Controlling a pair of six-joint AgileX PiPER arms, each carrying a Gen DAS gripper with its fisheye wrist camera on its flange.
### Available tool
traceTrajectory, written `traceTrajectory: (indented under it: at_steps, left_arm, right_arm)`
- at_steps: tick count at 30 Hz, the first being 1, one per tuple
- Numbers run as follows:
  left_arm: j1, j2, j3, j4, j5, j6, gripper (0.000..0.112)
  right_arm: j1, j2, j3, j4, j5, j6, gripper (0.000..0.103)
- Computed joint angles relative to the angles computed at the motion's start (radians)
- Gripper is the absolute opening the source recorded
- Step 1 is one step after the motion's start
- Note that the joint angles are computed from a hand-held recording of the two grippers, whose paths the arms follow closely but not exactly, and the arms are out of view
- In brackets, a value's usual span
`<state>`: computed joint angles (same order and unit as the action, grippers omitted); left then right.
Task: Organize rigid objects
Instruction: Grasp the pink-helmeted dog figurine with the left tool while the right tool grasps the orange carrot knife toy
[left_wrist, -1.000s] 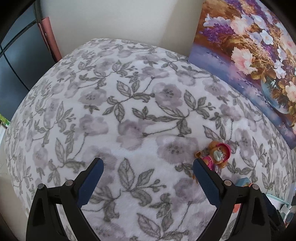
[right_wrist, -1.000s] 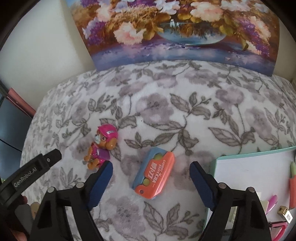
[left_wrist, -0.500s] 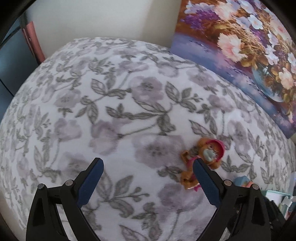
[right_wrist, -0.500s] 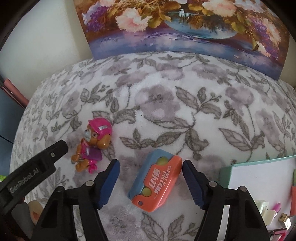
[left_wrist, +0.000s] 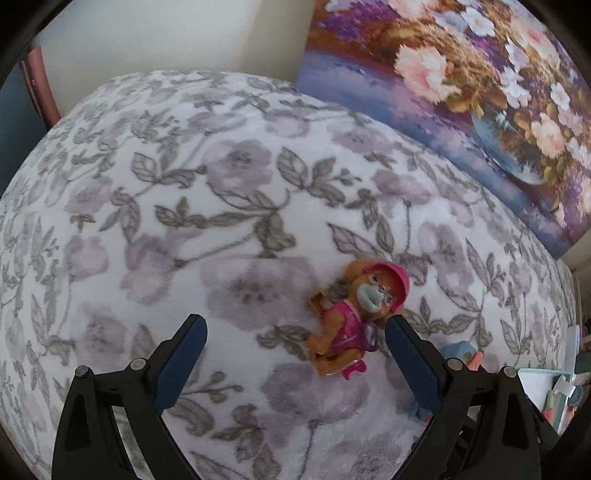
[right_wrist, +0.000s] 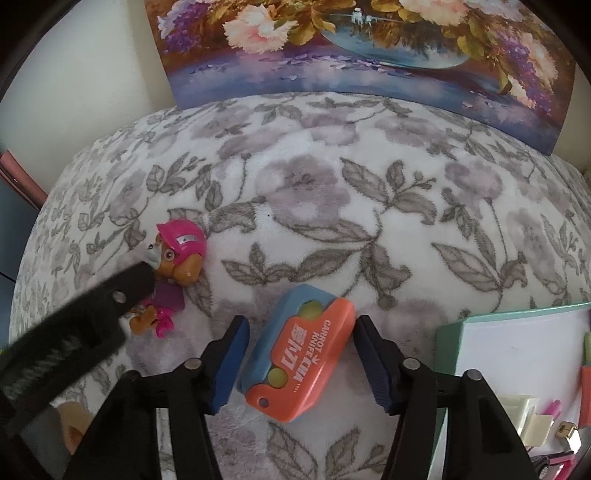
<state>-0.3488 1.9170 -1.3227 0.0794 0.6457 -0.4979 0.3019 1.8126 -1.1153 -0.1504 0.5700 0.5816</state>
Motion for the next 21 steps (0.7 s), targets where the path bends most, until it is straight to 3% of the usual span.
traceTrajectory:
  at_steps: [10,14,16,21]
  left_arm:
    - [-0.055,0.017,0.023,0.191,-0.045,-0.139,0.096]
    - [-0.043,0.029,0.034,0.153,-0.075,-0.107,0.078]
    - [-0.043,0.025,0.042,0.159,-0.087,-0.111,0.076]
    - [-0.039,0.004,0.07,0.118,-0.139,-0.067,0.042]
  right_arm:
    - [-0.013,-0.025,0.021,0.024,0.002,-0.02,0.058]
    - [0.0,-0.02,0.015,-0.003,0.012,0.001,0.058]
    - [0.002,-0.019,0.016,-0.007,0.011,0.006,0.058]
    - [-0.001,-0.022,0.023,0.0,0.006,-0.001,0.058]
